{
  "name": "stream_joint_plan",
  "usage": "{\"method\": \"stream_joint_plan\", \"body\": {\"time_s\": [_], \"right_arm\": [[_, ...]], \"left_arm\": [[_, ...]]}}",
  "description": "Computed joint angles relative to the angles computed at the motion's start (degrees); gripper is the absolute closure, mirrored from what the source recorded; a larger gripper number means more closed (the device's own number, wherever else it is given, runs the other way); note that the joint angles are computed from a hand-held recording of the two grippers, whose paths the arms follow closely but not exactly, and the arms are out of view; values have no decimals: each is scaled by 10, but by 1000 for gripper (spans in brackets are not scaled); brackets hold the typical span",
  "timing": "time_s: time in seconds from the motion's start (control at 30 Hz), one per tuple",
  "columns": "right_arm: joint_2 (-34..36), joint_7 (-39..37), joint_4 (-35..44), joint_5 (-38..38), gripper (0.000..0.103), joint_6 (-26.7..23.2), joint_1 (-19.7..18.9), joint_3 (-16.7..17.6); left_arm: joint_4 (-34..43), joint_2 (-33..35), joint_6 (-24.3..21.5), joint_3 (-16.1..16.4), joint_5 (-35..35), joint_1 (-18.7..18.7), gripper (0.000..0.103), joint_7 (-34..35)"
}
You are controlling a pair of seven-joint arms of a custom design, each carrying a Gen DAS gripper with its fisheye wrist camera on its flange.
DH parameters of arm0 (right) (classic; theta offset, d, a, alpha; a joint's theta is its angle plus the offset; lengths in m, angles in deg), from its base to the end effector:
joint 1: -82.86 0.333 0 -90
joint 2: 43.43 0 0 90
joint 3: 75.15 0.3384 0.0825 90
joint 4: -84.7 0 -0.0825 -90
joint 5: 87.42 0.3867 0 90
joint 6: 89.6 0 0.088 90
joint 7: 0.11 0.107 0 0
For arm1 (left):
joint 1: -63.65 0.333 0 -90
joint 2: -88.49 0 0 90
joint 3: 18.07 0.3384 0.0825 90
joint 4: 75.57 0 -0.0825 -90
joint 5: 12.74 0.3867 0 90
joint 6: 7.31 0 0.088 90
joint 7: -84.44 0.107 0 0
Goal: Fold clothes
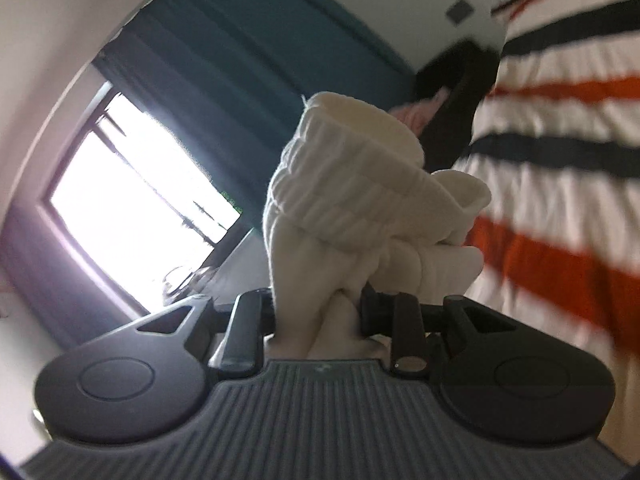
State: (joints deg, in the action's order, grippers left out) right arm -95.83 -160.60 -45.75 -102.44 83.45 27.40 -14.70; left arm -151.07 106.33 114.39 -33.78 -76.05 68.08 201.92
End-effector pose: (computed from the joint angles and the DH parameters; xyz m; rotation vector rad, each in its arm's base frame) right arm 0.4460 0.2370 0.6196 -0.3168 1.7658 -0.7622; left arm 0.6851 -0.1399 0.6718 1.4314 -1.8636 1.5858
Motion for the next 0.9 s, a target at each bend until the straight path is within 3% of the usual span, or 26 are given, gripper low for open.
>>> {"method": "stream_joint_plan", "body": {"time_s": [0.17, 0.33, 0.4, 0.47, 0.53, 0.67, 0.8, 0.9], "right_arm": [[3, 14, -52, 7, 72, 61, -71, 15], [20, 79, -138, 58, 71, 64, -70, 85], [21, 112, -170, 81, 69, 77, -56, 113], [-15, 157, -183, 66, 56, 68, -49, 132], [1, 147, -181, 74, 51, 39, -25, 118], [37, 155, -175, 57, 50, -24, 31, 78], [60, 99, -144, 24, 50, -139, 140, -19], [54, 50, -111, -10, 50, -216, 199, -65]], "left_arm": [[22, 61, 106, -40, 14, -64, 57, 88], [-31, 85, 117, -45, 98, -84, 56, 147], [-84, 67, 150, -53, 103, -77, 48, 228], [-137, 42, 199, -61, 86, -71, 31, 314], [-167, 18, 216, -57, 83, -74, 29, 328], [-206, -41, 217, -35, 109, -85, 26, 325], [-231, -126, 201, -6, 108, -91, 17, 313], [-232, -187, 167, 23, 98, -100, 12, 310]]}}
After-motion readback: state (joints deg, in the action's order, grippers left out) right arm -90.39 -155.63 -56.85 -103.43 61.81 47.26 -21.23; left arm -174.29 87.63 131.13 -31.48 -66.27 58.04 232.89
